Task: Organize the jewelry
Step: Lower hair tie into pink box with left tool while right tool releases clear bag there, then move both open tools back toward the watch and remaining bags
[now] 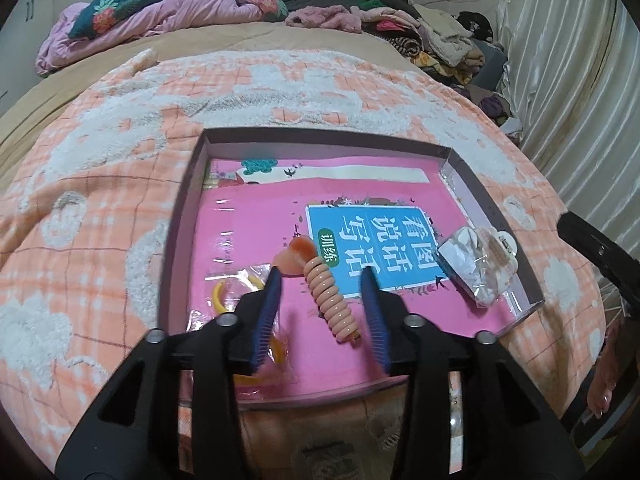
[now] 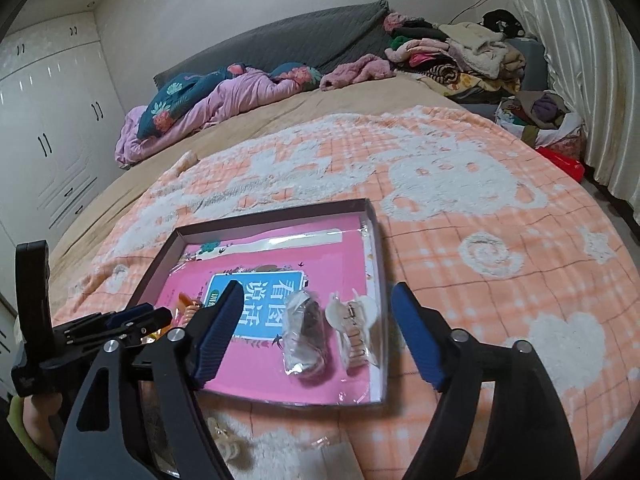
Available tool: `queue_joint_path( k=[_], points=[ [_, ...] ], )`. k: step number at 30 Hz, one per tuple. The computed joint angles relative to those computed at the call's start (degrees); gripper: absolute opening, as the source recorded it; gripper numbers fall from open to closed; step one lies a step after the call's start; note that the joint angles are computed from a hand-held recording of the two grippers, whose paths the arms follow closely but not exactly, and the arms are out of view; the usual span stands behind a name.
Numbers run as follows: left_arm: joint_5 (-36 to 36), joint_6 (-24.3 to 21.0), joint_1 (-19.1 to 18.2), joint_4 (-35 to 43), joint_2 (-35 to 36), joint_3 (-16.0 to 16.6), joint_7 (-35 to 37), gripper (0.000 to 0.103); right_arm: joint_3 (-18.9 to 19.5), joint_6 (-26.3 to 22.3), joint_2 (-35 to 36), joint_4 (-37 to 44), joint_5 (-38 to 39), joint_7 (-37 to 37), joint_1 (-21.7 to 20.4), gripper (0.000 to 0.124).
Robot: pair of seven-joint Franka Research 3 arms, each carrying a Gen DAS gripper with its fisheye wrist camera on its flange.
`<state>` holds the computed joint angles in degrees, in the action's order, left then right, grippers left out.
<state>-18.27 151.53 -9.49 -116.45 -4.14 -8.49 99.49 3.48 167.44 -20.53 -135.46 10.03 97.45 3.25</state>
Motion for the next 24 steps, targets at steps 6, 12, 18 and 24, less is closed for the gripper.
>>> queue_joint_path(
  k=[6, 12, 18, 24],
  points=[
    [-2.5, 0.63, -0.41, -1.73, -3.37, 0.93, 0.43, 0.065, -0.56, 0.7, -3.59, -2.19, 1.49, -0.07, 0.23, 0.084],
    [-2.01, 2.92, -1.35, -4.23, -7.42, 2.38, -0.94, 0.087, -0.39, 0.71, -7.25, -3.97, 2.27, -0.44, -0.04, 0.086],
    [-1.77, 3.8, -2.68, -6.43, -11.18, 4.16, -1.81, 0.091, -0.24, 0.94, -10.57, -5.43, 2.98, -1.49, 0.34, 0.087],
    [-0.66, 4.1, -3.81, -8.26, -14.4, 5.69, -2.94, 0.091, -0.27, 0.65, -13.33, -6.49, 3.7, -3.03, 1.29, 0.087]
  ],
)
